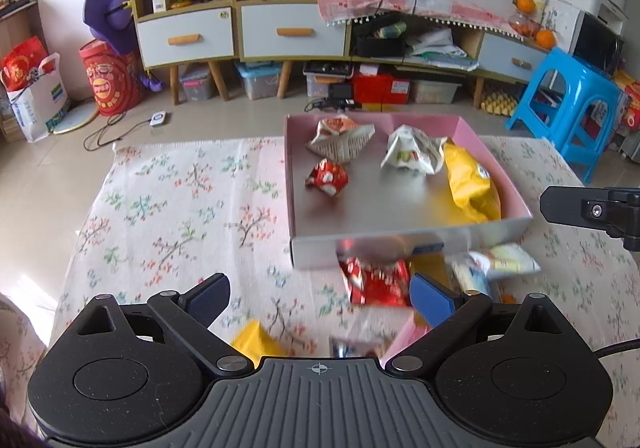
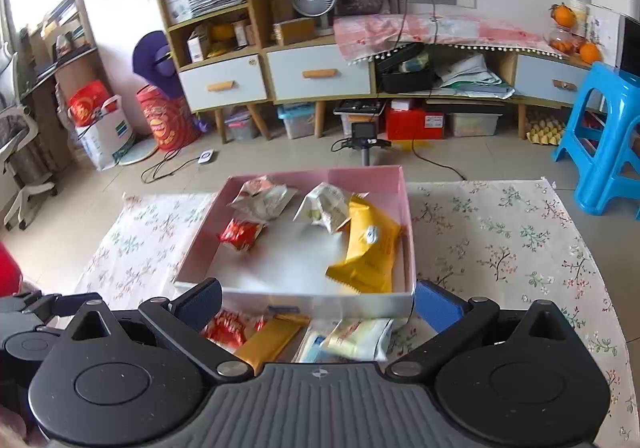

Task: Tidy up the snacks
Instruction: 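Release the yellow packet and red packet into the tray, withdraw both grippers, then move both grippers back over the snack pile on the table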

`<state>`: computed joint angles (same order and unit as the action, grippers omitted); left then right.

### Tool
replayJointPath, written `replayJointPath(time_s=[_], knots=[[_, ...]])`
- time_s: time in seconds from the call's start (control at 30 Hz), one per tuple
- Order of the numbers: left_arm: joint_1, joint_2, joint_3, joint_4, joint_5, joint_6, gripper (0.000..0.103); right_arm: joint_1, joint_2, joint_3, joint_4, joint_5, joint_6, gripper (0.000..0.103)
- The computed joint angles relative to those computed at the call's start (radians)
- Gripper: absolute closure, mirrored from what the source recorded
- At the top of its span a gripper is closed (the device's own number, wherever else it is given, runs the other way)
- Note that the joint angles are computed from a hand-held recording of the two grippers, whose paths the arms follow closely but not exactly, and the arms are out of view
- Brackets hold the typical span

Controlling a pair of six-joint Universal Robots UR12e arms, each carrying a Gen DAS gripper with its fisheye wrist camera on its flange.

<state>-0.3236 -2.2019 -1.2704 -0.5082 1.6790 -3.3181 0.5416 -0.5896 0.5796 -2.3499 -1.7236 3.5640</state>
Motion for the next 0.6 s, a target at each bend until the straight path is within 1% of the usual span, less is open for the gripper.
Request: replayJointPath(time_s=[0.23,0.3,0.4,0.5,0.6], knots=[[0.005,0.036,-0.062,0.008,-0.034,0.022,0.005,0.006,-0.036,0.075,-0.012,0.024,-0.008,0.008],[0.008,0.047,-0.089,0.032,-0.044,0.032,0.005,0.007,-0.046,0.096,-0.014,0.024,-0.008,0.008],[0.010,0.057,-0.112,0.044,-0.046,0.046,0.005,0.009,-0.061,0.127,-0.016,0.019,-0.008,0.008],[0.012,0.068,-0.137,0.053,-0.055,0.063,0.005,0.009,-0.082,0.167,-0.014,0.032,0.000,0.008],[0.015,0.075,-0.151,0.060,-0.051,0.059,0.005,0.012,-0.100,0.209,-0.023,0.035,-0.004,0.008]])
